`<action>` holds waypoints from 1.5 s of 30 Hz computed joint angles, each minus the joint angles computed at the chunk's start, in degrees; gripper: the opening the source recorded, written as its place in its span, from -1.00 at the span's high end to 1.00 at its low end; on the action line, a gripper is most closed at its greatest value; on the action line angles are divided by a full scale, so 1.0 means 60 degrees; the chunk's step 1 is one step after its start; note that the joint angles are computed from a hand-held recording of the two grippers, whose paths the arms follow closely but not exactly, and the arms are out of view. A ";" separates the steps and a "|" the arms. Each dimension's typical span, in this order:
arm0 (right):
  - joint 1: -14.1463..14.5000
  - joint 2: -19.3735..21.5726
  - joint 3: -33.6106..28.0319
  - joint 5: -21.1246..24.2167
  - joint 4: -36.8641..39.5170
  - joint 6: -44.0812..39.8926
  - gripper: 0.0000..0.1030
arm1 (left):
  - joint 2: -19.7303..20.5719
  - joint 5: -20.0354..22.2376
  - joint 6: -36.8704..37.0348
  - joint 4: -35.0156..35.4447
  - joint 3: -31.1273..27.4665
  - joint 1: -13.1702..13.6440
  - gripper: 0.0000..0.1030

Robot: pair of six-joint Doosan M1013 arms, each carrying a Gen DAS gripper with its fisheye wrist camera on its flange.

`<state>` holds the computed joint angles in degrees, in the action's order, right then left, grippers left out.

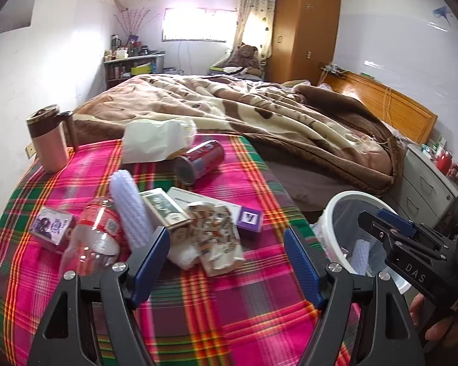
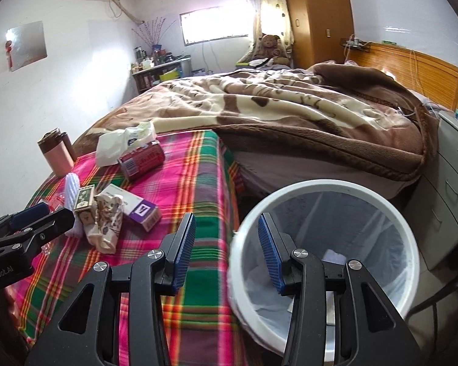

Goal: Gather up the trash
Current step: 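Return both grippers to the bed toward the bottle and cream box, then grasp the cream box with the right gripper while the left grasps the red-label bottle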

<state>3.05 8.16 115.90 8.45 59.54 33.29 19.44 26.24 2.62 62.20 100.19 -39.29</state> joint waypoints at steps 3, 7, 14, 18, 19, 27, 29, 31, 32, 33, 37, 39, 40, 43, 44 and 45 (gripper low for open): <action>0.0172 0.0114 -0.0132 0.0098 -0.0140 -0.0048 0.14 | -0.0074 0.0166 -0.0208 0.0099 0.0138 0.0108 -0.52; 0.0382 0.0320 -0.0363 0.0258 -0.0772 0.0215 0.14 | -0.0167 0.0369 -0.0456 0.0098 0.0334 0.0294 -0.53; 0.0656 0.0784 -0.0892 0.0541 -0.1576 0.0453 0.14 | -0.0272 0.0688 -0.0580 -0.0026 0.0615 0.0672 -0.53; 0.0721 0.1121 -0.1259 0.0898 -0.2368 0.1015 0.14 | -0.0292 0.0701 -0.0489 -0.0284 0.0707 0.0904 -0.54; 0.0712 0.1233 -0.1390 0.1092 -0.2544 0.1163 0.14 | -0.0282 0.0718 -0.0442 -0.0343 0.0715 0.0957 -0.54; 0.0820 0.1817 -0.2075 0.2018 -0.3518 0.1664 0.14 | -0.0083 0.0441 0.0453 -0.1364 0.0617 0.1383 -0.55; 0.0817 0.1898 -0.2194 0.2409 -0.3266 0.1249 0.14 | 0.0003 0.0402 0.0890 -0.1767 0.0544 0.1467 -0.55; 0.0793 0.1927 -0.2247 0.2737 -0.2770 0.0591 0.08 | 0.0035 0.0303 0.1050 -0.1915 0.0518 0.1524 -0.56; 0.0778 0.1940 -0.2277 0.2864 -0.2670 0.0443 0.07 | 0.0044 0.0287 0.1058 -0.1881 0.0506 0.1529 -0.57; 0.0770 0.1950 -0.2295 0.3031 -0.2537 0.0263 0.05 | 0.0064 0.0250 0.1218 -0.1967 0.0477 0.1554 -0.59; 0.0673 0.2056 -0.2477 0.3784 -0.2280 0.0080 0.02 | 0.0192 0.0340 0.2296 -0.2567 0.0256 0.1580 -0.65; 0.0637 0.2109 -0.2537 0.4101 -0.2226 -0.0002 0.01 | 0.0237 0.0365 0.2604 -0.2715 0.0184 0.1592 -0.65; 0.0646 0.2121 -0.2546 0.4139 -0.2298 0.0058 0.01 | 0.0262 0.0421 0.2648 -0.2738 0.0145 0.1591 -0.65; 0.0691 0.2182 -0.2623 0.4299 -0.2533 0.0149 -0.06 | 0.0322 0.0501 0.2775 -0.2769 0.0054 0.1585 -0.65; 0.0716 0.2199 -0.2644 0.4281 -0.2616 0.0205 -0.07 | 0.0342 0.0523 0.2798 -0.2753 0.0031 0.1579 -0.65; 0.0735 0.2207 -0.2655 0.4200 -0.2685 0.0290 -0.07 | 0.0356 0.0562 0.2838 -0.2757 0.0004 0.1573 -0.65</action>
<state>7.46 21.40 99.97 33.65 43.43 35.03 21.58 29.61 19.65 45.65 100.22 -29.85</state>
